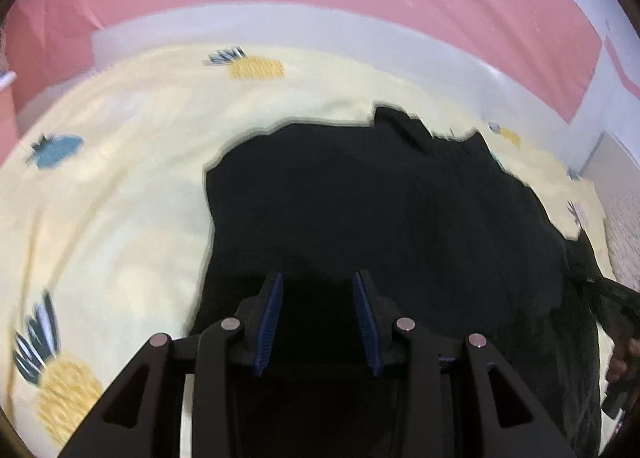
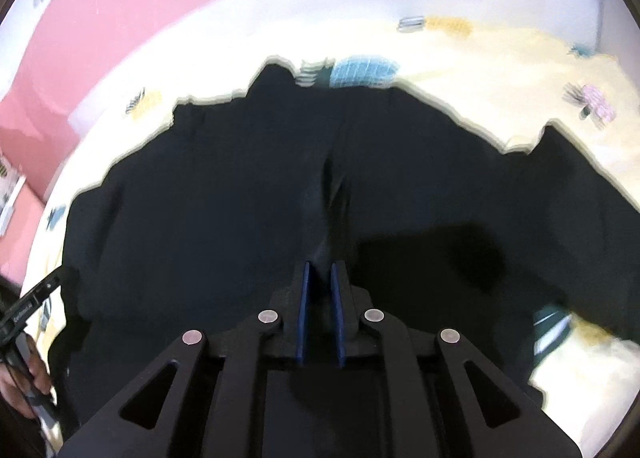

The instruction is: Fold large clothes

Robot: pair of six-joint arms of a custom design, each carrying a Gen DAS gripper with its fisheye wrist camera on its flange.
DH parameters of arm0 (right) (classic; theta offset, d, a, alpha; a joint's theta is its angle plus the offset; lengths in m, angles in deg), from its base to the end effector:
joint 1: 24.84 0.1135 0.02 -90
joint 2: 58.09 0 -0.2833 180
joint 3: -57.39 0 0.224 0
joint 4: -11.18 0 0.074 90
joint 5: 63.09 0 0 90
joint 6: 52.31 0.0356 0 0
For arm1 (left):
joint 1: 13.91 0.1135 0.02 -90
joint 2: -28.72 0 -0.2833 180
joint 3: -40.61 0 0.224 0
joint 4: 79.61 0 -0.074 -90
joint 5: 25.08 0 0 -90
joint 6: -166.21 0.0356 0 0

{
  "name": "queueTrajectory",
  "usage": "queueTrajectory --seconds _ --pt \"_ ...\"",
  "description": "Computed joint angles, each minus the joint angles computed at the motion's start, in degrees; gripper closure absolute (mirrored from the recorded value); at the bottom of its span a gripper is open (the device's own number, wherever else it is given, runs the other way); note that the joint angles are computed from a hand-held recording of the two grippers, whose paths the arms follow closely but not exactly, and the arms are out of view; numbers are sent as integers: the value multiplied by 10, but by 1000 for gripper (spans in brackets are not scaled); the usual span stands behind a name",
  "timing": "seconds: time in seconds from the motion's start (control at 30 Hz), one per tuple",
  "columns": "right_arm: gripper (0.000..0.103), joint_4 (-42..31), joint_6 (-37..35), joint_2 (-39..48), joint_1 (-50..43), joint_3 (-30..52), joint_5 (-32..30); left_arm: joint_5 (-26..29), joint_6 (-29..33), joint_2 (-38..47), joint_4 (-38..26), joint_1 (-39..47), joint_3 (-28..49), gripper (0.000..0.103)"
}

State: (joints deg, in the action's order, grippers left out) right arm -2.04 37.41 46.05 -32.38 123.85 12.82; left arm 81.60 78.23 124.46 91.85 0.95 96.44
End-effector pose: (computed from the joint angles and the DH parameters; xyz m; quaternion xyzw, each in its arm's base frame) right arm 0.3332 -0.0354 0.1671 0.0183 0.9360 0.0927 0.3392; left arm 0.2847 0.0650 0.1708 -0.0523 0.9250 -0.0826 0.3671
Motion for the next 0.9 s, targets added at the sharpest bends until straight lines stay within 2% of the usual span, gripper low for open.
queueTrajectory --seconds 0.1,0.17,0.23,0.3,0.4,0.5,0.67,0.77,0.87,0.9 --pt "92 13 0 -9 10 8 -2 -29 -13 47 -11 -2 65 65" --pt "92 -1 -12 20 28 35 5 -43 -19 88 -23 -5 107 65" --pt "92 -30 -19 74 46 74 42 -51 -20 133 -46 -11 144 65" --pt "92 -52 -20 116 49 98 53 -65 -8 164 -47 -22 156 64" --pt "92 -35 -18 103 45 79 53 -83 -4 162 -29 -32 140 64" --pt "92 -43 -19 74 42 67 51 -76 -2 124 -26 -28 108 64" --pt "89 -24 -40 -3 30 -24 38 -68 19 44 -15 -26 18 64" --pt "89 -20 -43 -70 17 -87 19 -59 26 -33 -38 -26 -39 64" --pt "77 -39 -54 -163 -3 -145 -1 -64 27 -133 -79 -40 -89 64" --pt "69 -52 -60 -196 -11 -162 -8 -63 23 -175 -104 -44 -104 64"
